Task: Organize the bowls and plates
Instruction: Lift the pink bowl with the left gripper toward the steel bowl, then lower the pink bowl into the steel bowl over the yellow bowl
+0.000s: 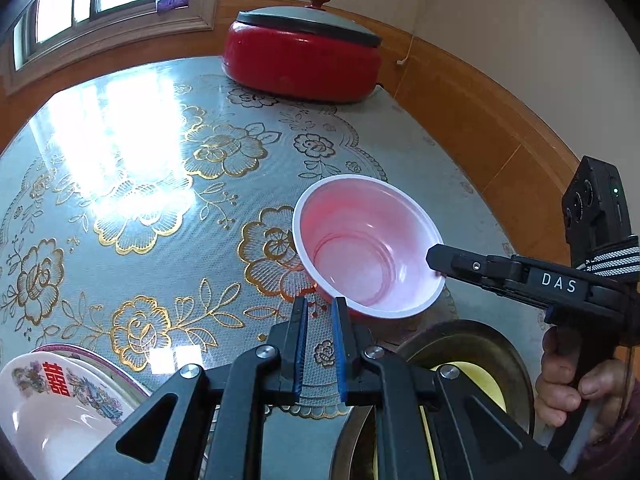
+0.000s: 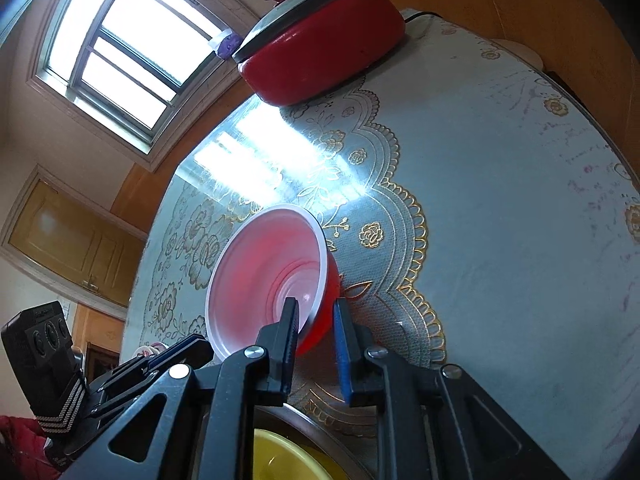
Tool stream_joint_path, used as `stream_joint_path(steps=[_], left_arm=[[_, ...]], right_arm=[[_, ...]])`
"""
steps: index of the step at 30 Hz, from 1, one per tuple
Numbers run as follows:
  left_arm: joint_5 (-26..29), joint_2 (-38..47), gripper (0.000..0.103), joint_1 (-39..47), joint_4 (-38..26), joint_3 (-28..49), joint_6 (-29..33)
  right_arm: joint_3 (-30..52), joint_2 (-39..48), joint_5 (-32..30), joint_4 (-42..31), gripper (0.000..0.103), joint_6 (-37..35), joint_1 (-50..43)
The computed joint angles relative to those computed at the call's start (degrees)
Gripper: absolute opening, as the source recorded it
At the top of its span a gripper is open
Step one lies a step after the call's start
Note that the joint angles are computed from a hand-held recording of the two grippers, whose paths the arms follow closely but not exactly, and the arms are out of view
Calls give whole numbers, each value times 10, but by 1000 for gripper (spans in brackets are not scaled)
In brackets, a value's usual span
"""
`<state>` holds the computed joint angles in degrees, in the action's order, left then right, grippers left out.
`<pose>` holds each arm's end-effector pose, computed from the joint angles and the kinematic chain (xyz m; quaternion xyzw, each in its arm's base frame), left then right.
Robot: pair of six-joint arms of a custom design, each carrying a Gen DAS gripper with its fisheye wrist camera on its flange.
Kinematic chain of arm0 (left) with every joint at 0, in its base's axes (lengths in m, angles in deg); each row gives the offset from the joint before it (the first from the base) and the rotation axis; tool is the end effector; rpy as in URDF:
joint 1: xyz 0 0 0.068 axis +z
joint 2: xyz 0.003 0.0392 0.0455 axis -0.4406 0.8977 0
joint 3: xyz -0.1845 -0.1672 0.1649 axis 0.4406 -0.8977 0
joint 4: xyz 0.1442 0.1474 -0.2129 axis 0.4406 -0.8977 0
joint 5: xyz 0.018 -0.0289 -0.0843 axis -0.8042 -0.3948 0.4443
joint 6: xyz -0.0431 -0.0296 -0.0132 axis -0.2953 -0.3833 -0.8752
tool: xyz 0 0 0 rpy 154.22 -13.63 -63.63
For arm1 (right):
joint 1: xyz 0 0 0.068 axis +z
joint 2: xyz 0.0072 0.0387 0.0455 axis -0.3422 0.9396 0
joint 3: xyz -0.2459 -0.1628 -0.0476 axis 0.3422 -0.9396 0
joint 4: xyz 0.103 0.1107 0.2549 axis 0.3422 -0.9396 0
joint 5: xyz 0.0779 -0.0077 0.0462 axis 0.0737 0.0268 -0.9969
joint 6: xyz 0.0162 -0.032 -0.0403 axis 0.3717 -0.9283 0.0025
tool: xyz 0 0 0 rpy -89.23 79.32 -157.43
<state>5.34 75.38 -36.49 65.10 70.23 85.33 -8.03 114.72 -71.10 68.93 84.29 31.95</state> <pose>0.3457 -0.0741 0.0673 0.1389 0.9368 -0.1696 0.2727 0.1985 0.2366 0.0608 0.1893 0.9092 0.2307 0.2903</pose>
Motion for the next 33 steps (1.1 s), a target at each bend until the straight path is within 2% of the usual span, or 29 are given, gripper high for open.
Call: stream_joint_path(steps=[2,4,7,15,17,21,24,28,30,33], left_arm=[[5,2,15,1,-3,5,-2],[17,5,27,6,-6,9,-3],[56,6,37,22,-15,17,-16],[80,3,48,43,-27,26,-15],[115,13,48,51,-56,47,-18],[97,19,45,45,-72,67,-27],[101,32,36,43,-93,90,-33],[107,43,36,37,-96,106,-41],[110,52,33,35,-96,115,-43],[110,69,26,30,-106,132,-46]], right_arm=[[-11,-1,-5,18,25,4,-2],[-24,-5,-4,39,28,7,0],[-53,-16,7,86,34,12,3],[-87,-32,30,121,35,20,17],[-92,-27,26,137,35,23,18],[-93,-20,20,149,35,27,20],[-94,-16,14,154,36,38,16],[-92,-8,3,163,35,43,8],[-90,-7,-5,166,33,44,3],[-68,-6,-14,129,28,39,-3]])
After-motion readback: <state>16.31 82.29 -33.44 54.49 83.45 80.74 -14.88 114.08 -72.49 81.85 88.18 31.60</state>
